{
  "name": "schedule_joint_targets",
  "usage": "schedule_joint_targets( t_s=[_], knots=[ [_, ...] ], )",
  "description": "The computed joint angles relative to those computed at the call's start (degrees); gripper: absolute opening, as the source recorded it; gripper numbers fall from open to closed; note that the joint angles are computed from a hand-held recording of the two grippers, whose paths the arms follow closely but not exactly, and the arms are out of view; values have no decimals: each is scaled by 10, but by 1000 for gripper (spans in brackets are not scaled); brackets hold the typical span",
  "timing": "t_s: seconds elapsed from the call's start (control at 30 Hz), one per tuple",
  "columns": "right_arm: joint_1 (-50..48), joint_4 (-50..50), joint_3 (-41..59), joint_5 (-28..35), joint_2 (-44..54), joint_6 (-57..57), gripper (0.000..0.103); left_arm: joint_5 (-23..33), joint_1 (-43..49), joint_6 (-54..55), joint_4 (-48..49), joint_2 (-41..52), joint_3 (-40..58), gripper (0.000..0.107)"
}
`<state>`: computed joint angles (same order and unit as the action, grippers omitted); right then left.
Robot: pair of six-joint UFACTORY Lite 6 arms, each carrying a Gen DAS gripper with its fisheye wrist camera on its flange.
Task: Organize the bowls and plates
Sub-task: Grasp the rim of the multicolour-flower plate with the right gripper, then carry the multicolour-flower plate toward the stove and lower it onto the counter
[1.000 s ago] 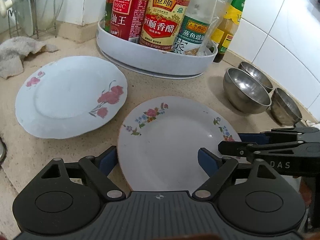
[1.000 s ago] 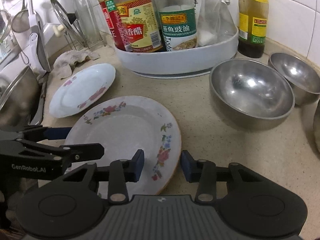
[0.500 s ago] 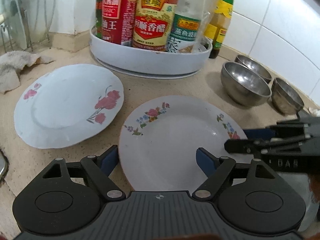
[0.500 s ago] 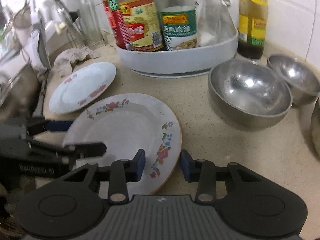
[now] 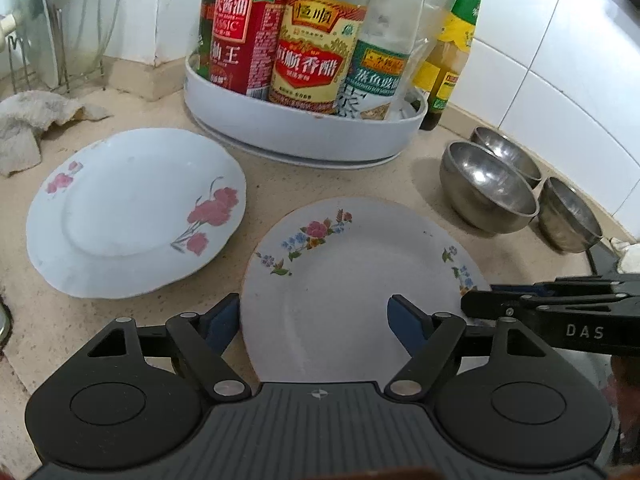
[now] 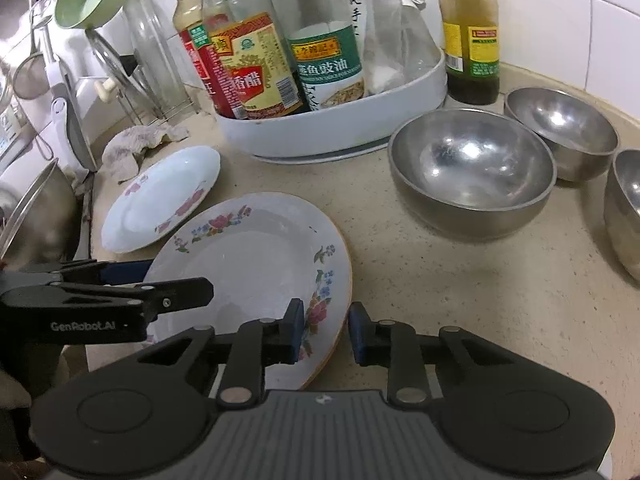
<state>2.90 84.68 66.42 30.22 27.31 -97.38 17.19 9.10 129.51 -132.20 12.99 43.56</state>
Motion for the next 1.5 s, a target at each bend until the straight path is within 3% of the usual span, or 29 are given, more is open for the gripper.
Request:
schedule_joint_targets(
  t_s=[0.9,1.5],
  knots=[
    [-70,-2,-64,32,-93,45,24,12,-40,-83,100,-34,23,83],
    [-195,-39,-227,29,-247,76,18,56,-116,-132,207,-14,25,82]
  ],
)
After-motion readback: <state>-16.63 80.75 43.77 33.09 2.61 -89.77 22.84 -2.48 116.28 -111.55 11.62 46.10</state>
